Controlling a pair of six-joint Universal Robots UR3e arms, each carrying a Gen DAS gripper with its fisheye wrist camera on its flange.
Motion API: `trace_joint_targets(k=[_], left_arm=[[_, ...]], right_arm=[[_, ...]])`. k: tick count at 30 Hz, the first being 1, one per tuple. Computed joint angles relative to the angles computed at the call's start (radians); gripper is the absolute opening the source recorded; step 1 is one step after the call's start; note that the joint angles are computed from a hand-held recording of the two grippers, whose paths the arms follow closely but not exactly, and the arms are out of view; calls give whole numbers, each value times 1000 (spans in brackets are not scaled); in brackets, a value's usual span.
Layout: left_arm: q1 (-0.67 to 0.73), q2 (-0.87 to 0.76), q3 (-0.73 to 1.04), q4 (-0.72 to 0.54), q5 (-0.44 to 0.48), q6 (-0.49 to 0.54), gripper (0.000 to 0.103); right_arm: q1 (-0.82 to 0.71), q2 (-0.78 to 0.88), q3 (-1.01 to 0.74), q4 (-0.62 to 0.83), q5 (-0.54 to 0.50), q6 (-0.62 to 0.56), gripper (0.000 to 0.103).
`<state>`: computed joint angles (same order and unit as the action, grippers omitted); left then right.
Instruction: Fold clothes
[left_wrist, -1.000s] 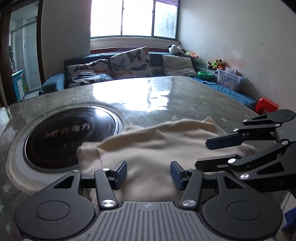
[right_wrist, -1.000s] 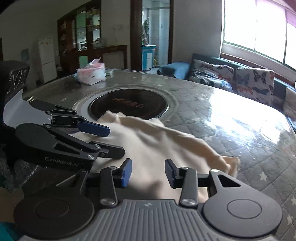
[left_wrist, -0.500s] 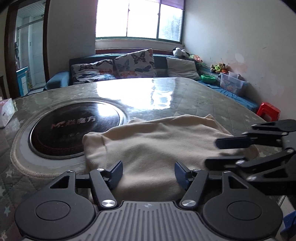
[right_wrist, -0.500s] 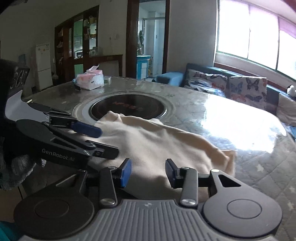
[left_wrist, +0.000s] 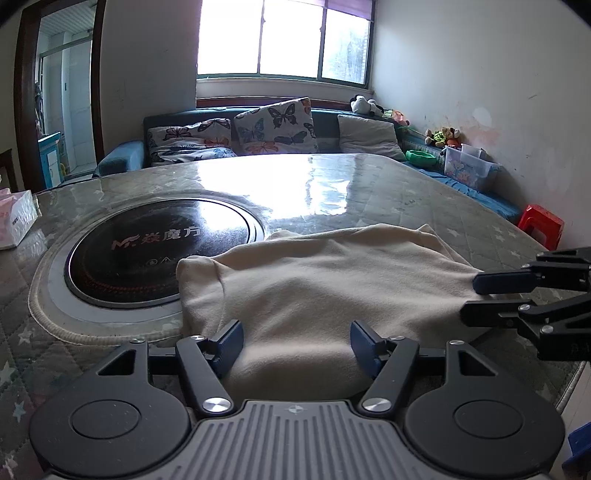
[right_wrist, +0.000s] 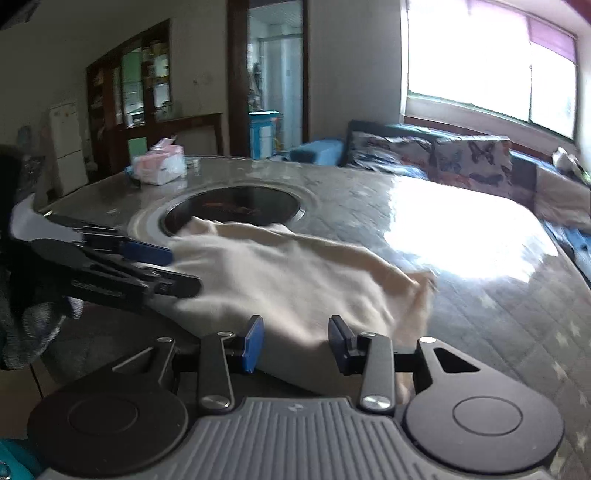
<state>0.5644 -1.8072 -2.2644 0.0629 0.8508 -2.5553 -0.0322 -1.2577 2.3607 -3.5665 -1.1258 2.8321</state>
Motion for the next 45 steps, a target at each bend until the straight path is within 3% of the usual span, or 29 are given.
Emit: trace_joint_targets(k=[16,20,23,27,31,37,45], left_arm=[[19,30,18,-75,-11,5,77],[20,30,48,-85,-14,-32,87],[17,9,80,-76,-16,-68,86],[-5,-42,118,-44,53,-101,82],[1,-75,81,72,129,-107,82],[86,-9,-13,103,80,-65,83],[110,21,-57,122,82,-46,84]], right_arm=[[-51,21,-48,95,52,17,41],[-56,3,-39,104,61,9,42],[-54,4,-35,102,58,5,42],[-53,8,-34,93,57,13,43],[-57,9,-33,93,64,12,44],[-43,6,-43,99,48,8,46],[63,45,-156,111,10,-19,50]])
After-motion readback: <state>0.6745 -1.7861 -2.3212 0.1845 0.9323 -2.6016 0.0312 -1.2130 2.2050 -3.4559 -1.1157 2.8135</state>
